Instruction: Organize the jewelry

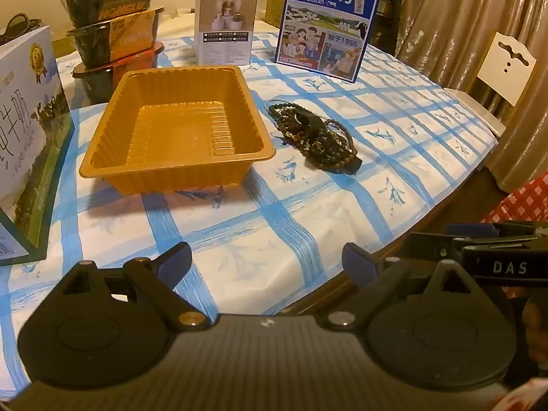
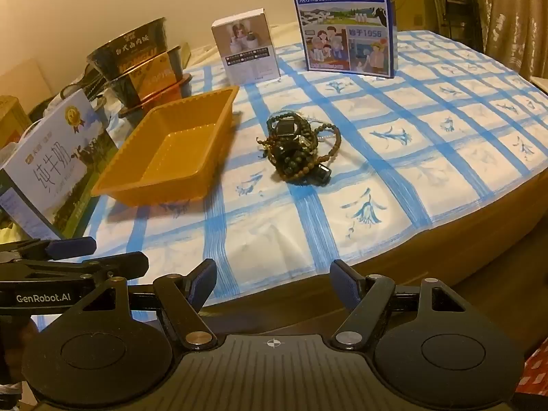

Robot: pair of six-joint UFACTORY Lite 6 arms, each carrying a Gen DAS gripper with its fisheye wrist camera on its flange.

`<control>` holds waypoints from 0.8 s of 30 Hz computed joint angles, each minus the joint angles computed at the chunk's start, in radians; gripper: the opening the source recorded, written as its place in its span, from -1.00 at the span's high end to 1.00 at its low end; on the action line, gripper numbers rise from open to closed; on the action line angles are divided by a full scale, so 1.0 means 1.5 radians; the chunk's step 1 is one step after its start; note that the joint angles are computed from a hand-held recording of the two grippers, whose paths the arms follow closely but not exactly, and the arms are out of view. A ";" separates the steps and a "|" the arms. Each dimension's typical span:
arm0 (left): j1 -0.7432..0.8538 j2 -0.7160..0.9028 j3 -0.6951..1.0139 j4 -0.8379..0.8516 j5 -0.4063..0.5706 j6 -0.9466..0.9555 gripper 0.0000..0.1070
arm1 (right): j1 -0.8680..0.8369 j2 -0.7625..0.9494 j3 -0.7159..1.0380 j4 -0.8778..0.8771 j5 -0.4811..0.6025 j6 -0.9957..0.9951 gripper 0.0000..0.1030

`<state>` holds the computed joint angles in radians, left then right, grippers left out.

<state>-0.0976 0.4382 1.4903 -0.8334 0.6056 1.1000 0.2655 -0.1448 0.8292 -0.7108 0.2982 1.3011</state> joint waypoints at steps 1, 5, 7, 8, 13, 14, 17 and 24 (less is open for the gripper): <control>0.003 -0.002 -0.004 -0.017 0.001 0.016 -0.75 | 0.001 0.000 0.000 -0.011 0.001 0.011 -0.41; 0.005 0.002 0.002 -0.015 0.009 0.015 -0.75 | 0.002 -0.002 -0.001 -0.019 0.001 0.018 -0.41; 0.006 0.004 0.004 -0.016 0.012 0.018 -0.75 | 0.003 -0.002 0.000 -0.016 0.002 0.015 -0.41; 0.006 0.005 0.005 -0.016 0.013 0.020 -0.75 | 0.002 -0.003 0.000 -0.014 0.002 0.013 -0.41; 0.007 0.002 0.003 -0.013 0.010 0.014 -0.75 | 0.002 0.000 0.002 -0.018 0.000 0.017 -0.41; 0.018 -0.002 0.011 -0.004 0.022 0.005 -0.75 | 0.002 0.001 0.003 -0.018 0.000 0.016 -0.41; 0.011 0.001 0.011 -0.004 0.015 0.002 -0.75 | 0.003 0.003 0.004 -0.025 -0.001 0.023 -0.41; 0.015 0.002 0.016 -0.003 0.020 0.003 -0.75 | 0.004 -0.007 -0.004 -0.025 0.001 0.023 -0.41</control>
<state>-0.0746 0.4409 1.5137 -0.8382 0.6361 1.1040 0.2716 -0.1552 0.8238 -0.7485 0.3002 1.3355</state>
